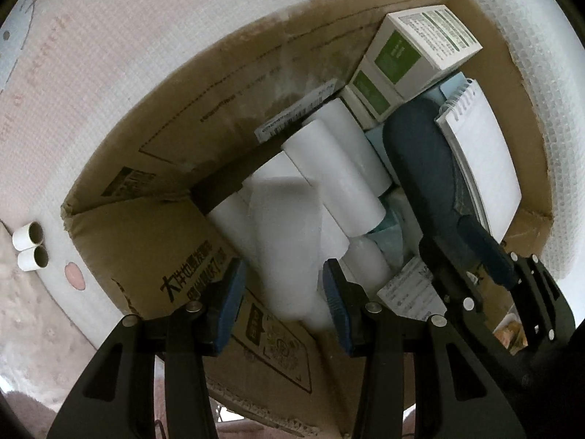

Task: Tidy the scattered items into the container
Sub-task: 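Lower the tubes into the box beside the paper rolls and open both tools, then withdraw both open tools from the box back toward the remaining tubes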

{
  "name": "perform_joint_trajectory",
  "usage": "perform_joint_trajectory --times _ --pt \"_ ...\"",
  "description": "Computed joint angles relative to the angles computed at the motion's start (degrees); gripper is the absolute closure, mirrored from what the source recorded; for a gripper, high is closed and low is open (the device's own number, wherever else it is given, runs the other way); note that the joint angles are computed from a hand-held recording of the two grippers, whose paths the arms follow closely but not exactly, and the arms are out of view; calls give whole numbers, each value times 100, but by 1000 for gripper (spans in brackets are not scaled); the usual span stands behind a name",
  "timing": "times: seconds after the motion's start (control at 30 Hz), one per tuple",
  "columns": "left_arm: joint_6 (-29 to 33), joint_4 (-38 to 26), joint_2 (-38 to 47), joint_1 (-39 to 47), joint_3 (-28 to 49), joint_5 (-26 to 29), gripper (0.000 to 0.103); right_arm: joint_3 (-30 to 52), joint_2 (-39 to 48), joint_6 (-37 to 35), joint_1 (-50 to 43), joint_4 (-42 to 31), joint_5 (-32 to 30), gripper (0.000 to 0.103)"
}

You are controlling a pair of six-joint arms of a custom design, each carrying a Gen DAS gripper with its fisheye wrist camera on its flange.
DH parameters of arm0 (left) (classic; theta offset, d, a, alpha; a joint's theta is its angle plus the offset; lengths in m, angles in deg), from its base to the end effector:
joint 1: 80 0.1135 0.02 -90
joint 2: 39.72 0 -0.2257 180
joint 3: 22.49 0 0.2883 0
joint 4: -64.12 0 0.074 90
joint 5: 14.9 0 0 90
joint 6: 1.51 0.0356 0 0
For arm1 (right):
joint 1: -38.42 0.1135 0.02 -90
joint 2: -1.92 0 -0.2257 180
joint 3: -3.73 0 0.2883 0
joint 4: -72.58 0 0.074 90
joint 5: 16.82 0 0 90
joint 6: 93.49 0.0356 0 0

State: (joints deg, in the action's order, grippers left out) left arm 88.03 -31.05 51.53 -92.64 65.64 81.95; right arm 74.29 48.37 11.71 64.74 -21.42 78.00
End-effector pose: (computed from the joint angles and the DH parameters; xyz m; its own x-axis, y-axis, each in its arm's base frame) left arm 0.2889 -0.0691 0.2153 -0.9671 0.2087 0.1451 0.1927 0.9743 -0.1169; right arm 0.1495 0.0706 0.2920 -0.9213 -0.1643 -0.3525 -0.1807 0.9834 0.0140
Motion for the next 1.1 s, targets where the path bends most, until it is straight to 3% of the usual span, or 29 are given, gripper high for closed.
perform_joint_trajectory --times 0.33,0.5,0.57,0.63,0.73,0.87,0.93,1.0,1.1 --pt "171 198 -71 -120 -108 -145 55 -282 -90 -375 -95 146 -142 73" --pt "370 380 -150 19 -114 -345 55 -305 -50 -565 -92 194 -601 73" --pt "463 628 -242 -5 -168 -433 63 -264 -6 -633 -37 147 -748 73" --pt "644 787 -366 44 -231 -506 77 -243 87 -712 58 138 -881 73" --pt "1003 779 -542 193 -397 -386 85 -231 249 -742 307 151 -849 73" --pt "1738 517 -645 517 -408 -228 87 -245 450 -870 428 179 -1132 73" --pt "1992 644 -772 601 -529 -163 88 -250 521 -956 458 183 -1334 75" --pt "2162 923 -844 671 -676 -87 88 -280 611 -1046 514 216 -1424 84" --pt "2470 999 -948 850 -642 70 88 -237 1012 -1003 728 128 -1360 84"
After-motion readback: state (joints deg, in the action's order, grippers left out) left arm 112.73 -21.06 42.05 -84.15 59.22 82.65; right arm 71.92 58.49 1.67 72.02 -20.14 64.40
